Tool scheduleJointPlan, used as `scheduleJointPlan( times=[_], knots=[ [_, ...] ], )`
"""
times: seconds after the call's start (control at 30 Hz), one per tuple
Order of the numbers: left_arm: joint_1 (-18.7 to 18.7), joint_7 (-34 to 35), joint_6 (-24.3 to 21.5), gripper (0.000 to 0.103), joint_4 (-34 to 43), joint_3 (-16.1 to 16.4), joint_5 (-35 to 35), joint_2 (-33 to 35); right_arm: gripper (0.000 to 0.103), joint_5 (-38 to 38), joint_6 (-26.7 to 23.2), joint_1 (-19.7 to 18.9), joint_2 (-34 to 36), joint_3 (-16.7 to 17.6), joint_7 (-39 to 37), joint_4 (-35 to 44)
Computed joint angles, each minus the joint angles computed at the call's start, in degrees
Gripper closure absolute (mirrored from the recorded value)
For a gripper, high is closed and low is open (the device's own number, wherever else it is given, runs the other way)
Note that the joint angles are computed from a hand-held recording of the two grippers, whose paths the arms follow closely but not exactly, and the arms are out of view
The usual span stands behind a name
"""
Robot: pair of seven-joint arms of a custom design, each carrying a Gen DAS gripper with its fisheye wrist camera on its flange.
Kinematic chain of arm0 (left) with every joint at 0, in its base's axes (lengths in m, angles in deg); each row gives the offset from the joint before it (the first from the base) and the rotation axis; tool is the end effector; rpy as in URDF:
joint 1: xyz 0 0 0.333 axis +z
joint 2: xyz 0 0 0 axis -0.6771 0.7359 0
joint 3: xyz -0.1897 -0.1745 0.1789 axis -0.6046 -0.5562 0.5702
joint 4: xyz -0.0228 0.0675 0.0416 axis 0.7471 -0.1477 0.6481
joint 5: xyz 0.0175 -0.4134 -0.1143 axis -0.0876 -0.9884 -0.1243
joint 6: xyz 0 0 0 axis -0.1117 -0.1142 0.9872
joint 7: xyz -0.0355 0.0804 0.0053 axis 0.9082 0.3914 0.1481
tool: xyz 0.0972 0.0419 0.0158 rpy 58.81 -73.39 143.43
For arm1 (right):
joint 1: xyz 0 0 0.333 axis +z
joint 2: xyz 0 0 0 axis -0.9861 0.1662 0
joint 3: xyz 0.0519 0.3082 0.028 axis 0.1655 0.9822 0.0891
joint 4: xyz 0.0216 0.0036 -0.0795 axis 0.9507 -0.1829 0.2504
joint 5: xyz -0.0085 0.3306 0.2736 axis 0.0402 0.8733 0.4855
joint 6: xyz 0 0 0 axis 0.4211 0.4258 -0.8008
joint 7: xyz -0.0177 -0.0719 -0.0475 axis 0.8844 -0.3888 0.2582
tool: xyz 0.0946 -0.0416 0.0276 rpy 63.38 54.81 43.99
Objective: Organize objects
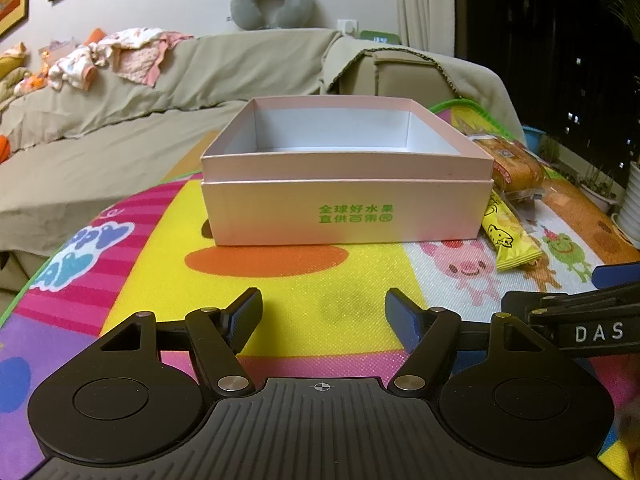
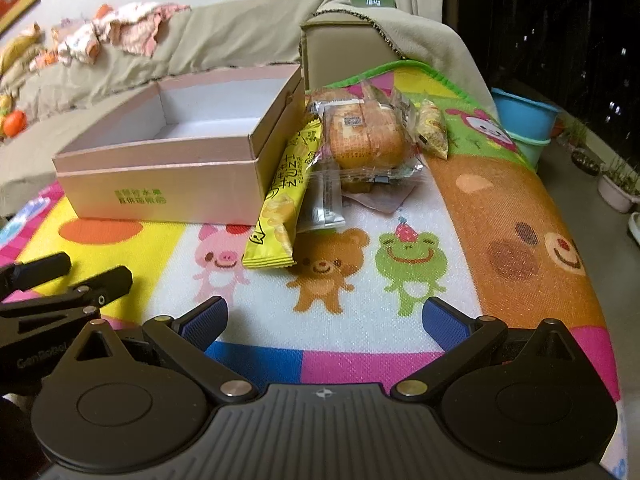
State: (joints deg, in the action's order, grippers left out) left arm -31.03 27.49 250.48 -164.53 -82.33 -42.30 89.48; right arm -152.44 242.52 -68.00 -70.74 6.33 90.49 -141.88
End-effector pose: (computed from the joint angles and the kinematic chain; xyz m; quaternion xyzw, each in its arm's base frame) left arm 0.6854 -0.2017 0.3191 -0.4488 0.7665 -0.3951 0.2344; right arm 0.6307 0.0983 0.3309 -0.5199 0.7599 -0.3185 0.2253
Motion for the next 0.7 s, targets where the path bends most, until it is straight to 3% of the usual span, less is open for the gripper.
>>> scheduleJointPlan(
  times=[0.1, 0.27, 0.37, 0.5, 0.57, 0.63, 0.7],
  knots=[
    [-0.02, -0.05, 0.05, 0.028, 0.00, 0.02, 0.07, 0.00, 0.000, 4.69, -0.74, -0.55, 0.19, 0.78, -4.21, 0.38],
    [0.54, 0.13, -0.41, 0.029, 0.13, -0.64, 0.29, 0.08, 0.000, 4.54, -0.15, 0.24, 0.20, -0.20, -3.94, 0.20],
    [2.24, 1.41, -1.68, 0.030, 0.71, -2.57, 0.82, 0.61, 0.000, 6.96, 0.05, -0.18, 0.19, 0.12, -6.48, 0.16],
    [4.54, 3.69, -2.51, 0.030, 1.26, -5.03, 0.19, 0.74, 0.000, 17.90, 1.26, -2.38, 0.14, 1.86, -18.08, 0.15],
    [6.48, 5.11, -2.27, 0.030, 2.08, -7.12, 0.19, 1.16, 0.000, 22.66, 5.52, -3.42, -0.35, 1.73, -21.59, -0.92],
    [6.85, 6.37, -1.61, 0.030, 4.08, -7.58, 0.41, 1.64, 0.000, 21.28, 8.90, -1.80, -1.15, -1.08, -19.31, -1.45],
    [3.99, 6.29, -0.30, 0.030, 7.13, -4.59, -0.22, 1.91, 0.000, 12.94, 9.22, 1.77, -1.95, -5.49, -12.78, -0.48]
  ],
)
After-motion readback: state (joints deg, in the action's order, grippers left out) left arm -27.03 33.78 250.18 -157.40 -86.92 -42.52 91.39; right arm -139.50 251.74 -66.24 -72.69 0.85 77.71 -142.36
